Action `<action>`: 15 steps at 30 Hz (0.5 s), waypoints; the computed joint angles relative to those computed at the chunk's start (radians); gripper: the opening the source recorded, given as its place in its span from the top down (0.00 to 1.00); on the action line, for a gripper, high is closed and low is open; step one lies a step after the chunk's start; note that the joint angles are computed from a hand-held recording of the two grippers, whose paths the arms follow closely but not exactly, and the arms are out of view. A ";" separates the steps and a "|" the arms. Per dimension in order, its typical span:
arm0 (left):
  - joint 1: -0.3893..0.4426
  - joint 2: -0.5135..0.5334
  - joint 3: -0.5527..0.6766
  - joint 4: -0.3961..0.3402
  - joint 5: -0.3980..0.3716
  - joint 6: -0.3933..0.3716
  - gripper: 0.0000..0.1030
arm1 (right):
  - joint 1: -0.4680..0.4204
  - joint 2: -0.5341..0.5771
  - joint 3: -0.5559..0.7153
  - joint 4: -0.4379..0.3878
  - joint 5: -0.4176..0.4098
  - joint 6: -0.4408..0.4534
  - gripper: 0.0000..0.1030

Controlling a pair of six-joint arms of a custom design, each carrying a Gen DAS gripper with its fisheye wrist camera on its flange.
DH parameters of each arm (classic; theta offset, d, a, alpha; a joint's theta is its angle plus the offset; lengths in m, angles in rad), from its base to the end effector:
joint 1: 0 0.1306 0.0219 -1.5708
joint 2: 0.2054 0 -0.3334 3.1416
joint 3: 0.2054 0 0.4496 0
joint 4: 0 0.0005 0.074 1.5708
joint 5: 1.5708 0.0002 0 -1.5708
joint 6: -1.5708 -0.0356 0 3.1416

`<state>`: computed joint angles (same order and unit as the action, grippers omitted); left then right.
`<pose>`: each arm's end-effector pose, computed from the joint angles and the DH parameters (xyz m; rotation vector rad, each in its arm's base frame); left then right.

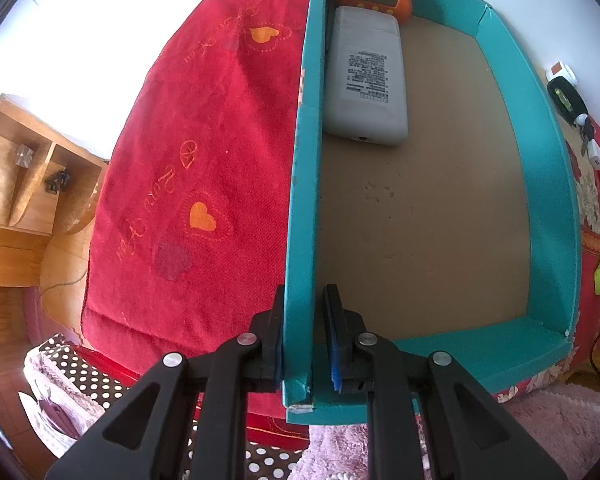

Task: Organize objects
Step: 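Move the right tool to the red lighter on the bed, then grasp the red lighter with the right tool and lift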

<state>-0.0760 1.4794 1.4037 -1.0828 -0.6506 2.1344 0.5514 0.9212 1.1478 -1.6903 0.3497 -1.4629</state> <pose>0.5490 -0.0207 0.3340 -2.1290 1.0847 -0.0845 0.2861 0.1610 0.4258 1.2501 2.4903 -0.1368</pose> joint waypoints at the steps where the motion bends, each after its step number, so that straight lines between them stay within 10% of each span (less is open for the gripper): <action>1: -0.002 0.009 0.012 -0.016 -0.006 0.012 0.85 | -0.001 -0.010 -0.006 0.006 -0.002 -0.012 0.79; 4: 0.000 0.011 0.017 -0.016 -0.004 -0.034 0.85 | 0.000 -0.029 -0.018 0.017 -0.003 -0.031 0.79; 5: 0.000 -0.008 0.007 -0.046 0.114 -0.238 0.85 | 0.001 -0.032 -0.020 0.017 -0.002 -0.034 0.79; 6: 0.004 -0.014 0.000 -0.033 0.118 -0.275 0.85 | 0.003 -0.036 -0.021 0.018 -0.006 -0.040 0.79; 15: 0.003 -0.022 -0.008 -0.044 0.157 -0.312 0.85 | 0.017 0.004 0.041 0.015 0.006 -0.064 0.79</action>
<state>-0.0729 1.4572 1.3960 -1.1267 -0.4940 1.8224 0.5683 0.9248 1.1886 -1.6755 0.3553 -1.5270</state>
